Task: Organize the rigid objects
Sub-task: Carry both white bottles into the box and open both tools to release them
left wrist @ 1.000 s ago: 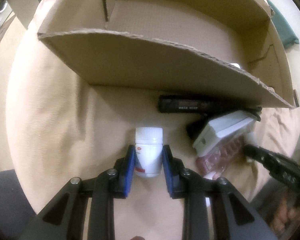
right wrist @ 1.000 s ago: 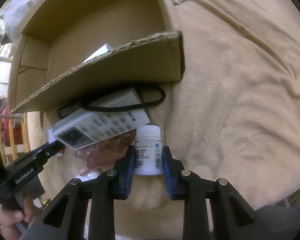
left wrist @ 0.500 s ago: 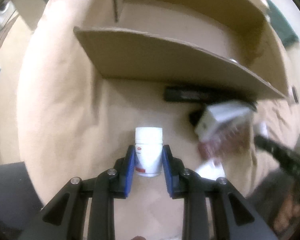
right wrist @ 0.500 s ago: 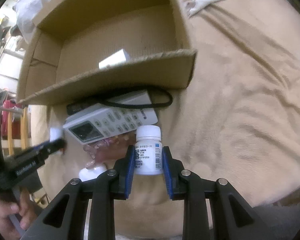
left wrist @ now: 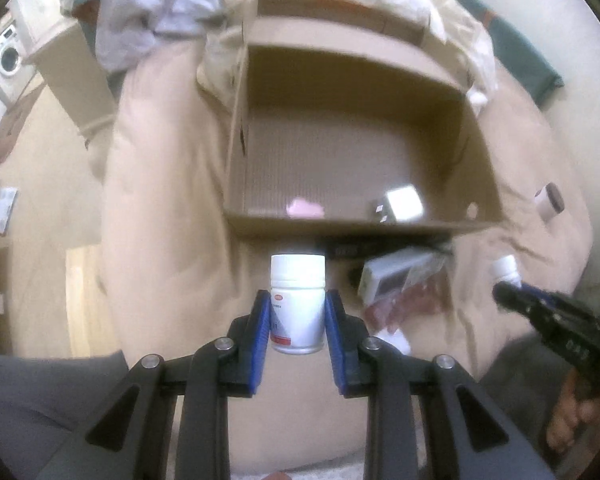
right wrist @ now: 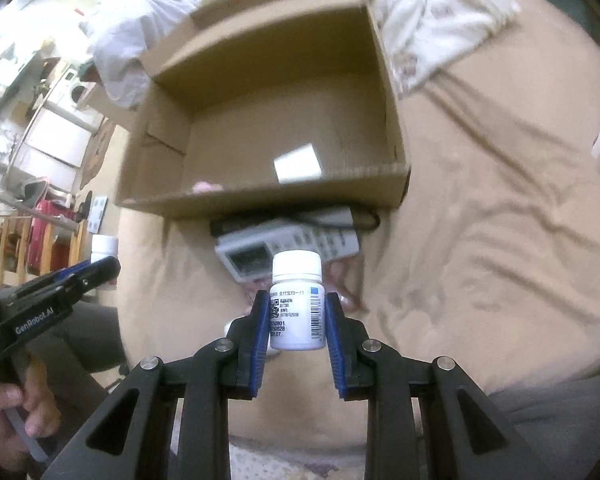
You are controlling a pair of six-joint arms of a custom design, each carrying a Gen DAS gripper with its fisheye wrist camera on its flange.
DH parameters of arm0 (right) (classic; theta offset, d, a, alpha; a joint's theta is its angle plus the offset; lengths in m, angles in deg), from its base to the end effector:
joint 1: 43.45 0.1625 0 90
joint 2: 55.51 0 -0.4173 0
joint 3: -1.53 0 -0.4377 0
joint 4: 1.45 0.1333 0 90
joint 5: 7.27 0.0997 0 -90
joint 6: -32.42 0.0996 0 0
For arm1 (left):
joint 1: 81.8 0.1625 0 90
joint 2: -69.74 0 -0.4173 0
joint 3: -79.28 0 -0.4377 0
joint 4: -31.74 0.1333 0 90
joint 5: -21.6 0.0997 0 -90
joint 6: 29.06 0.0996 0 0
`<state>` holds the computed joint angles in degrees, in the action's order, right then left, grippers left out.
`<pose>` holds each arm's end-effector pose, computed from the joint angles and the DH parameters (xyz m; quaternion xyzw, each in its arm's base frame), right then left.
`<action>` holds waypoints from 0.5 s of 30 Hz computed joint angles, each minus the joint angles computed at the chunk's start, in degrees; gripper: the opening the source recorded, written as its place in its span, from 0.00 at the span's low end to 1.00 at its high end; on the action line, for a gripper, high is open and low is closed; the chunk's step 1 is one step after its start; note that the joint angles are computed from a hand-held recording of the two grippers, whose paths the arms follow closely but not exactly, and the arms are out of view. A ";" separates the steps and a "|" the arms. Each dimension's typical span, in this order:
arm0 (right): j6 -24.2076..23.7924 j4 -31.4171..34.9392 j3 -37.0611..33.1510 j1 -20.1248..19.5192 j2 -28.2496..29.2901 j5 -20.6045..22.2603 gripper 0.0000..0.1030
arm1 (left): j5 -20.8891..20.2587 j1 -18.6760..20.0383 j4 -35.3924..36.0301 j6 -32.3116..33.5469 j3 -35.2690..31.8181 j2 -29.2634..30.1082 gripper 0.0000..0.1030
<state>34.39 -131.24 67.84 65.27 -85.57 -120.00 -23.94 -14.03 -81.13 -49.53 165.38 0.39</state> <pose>0.3528 -0.7456 0.0272 0.1367 -0.9704 0.0652 0.1883 -0.0666 -0.6998 0.3668 -0.0060 0.9246 -0.1836 0.3339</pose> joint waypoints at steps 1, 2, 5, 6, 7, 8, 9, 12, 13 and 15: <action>-0.73 -1.52 0.21 0.23 -0.35 -0.31 0.27 | 0.22 -0.17 -0.26 0.64 -0.66 0.37 0.23; -1.41 -2.47 0.13 0.27 -0.74 -0.29 0.27 | 0.29 -0.51 -0.18 0.65 -1.07 0.68 0.23; -2.11 -3.92 -1.89 0.57 -0.11 -0.52 0.27 | 0.44 -0.82 -0.78 2.09 -3.18 1.92 0.23; -2.40 -3.95 -2.87 0.69 0.40 -0.53 0.27 | 0.70 -0.89 -1.24 2.81 -3.86 2.49 0.23; -2.72 -3.76 -3.95 0.76 0.79 -0.65 0.27 | 0.96 -0.97 -1.64 3.36 -4.29 2.92 0.23; -2.92 -3.59 -5.16 0.89 1.39 -0.90 0.27 | 1.13 -1.01 -1.87 3.90 -4.93 3.41 0.23; -3.10 -3.16 -6.44 0.97 2.03 -0.98 0.27 | 1.19 -1.02 -1.95 4.38 -5.59 3.91 0.23; -3.88 -2.01 -10.18 1.16 3.98 -1.15 0.27 | 1.71 -0.91 -2.40 5.95 -7.45 5.35 0.23; -4.28 -1.59 -11.54 1.20 4.77 -1.14 0.27 | 1.99 -0.84 -2.53 6.58 -8.16 5.87 0.23; -4.86 -0.56 -14.28 1.24 6.24 -1.08 0.27 | 2.60 -0.71 -2.70 7.44 -9.26 6.74 0.23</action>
<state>29.53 -131.81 53.55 66.51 -79.33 -121.08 -21.34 -14.75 -83.82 -42.09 156.12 7.13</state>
